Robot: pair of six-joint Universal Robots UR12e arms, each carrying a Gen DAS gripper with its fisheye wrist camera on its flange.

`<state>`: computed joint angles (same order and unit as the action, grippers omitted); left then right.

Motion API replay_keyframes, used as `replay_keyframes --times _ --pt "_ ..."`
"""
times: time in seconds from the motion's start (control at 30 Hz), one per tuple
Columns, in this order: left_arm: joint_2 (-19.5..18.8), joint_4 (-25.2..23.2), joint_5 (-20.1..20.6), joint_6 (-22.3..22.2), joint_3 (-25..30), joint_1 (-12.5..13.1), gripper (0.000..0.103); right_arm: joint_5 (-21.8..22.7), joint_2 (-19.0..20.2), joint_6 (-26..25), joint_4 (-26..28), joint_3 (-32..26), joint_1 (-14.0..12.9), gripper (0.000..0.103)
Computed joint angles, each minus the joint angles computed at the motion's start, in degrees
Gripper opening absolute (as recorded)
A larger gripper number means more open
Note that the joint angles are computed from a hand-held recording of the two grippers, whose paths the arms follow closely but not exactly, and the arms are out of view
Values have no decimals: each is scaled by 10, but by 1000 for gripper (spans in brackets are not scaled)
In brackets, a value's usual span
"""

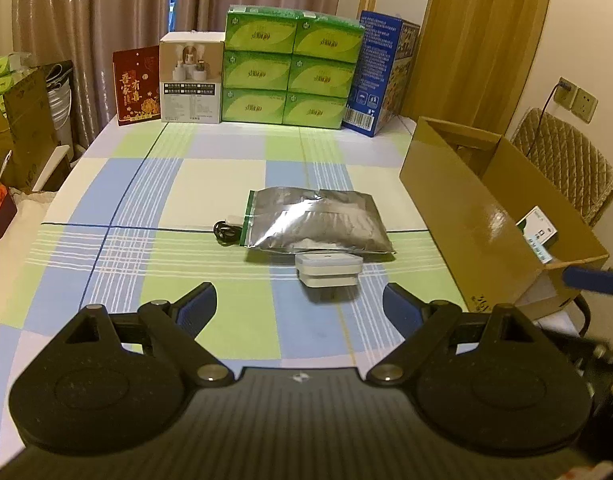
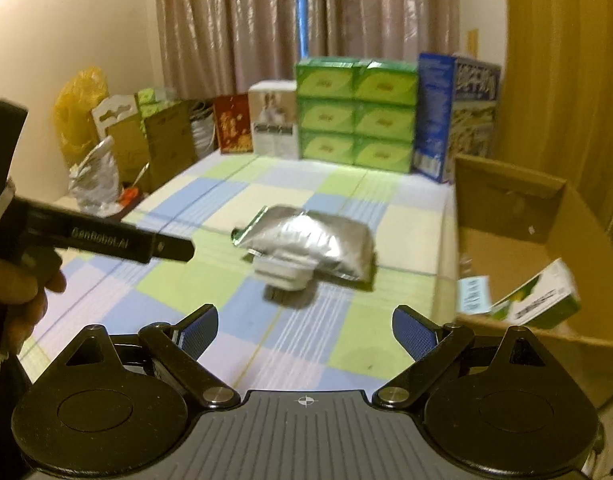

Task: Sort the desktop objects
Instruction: 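Withdraw both tools from the cardboard box back toward the foil bag, then grasp the white square plug-in device with the right tool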

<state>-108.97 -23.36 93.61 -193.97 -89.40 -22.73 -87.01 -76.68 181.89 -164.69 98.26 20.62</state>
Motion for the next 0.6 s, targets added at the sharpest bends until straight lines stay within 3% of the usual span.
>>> replay_keyframes --times 0.43,0.6 --pt "-35 25 21 -5 7 30 87 -10 80 33 27 -61 10 91" --pt "-48 30 6 -2 11 44 87 -18 116 52 31 -95 10 91"
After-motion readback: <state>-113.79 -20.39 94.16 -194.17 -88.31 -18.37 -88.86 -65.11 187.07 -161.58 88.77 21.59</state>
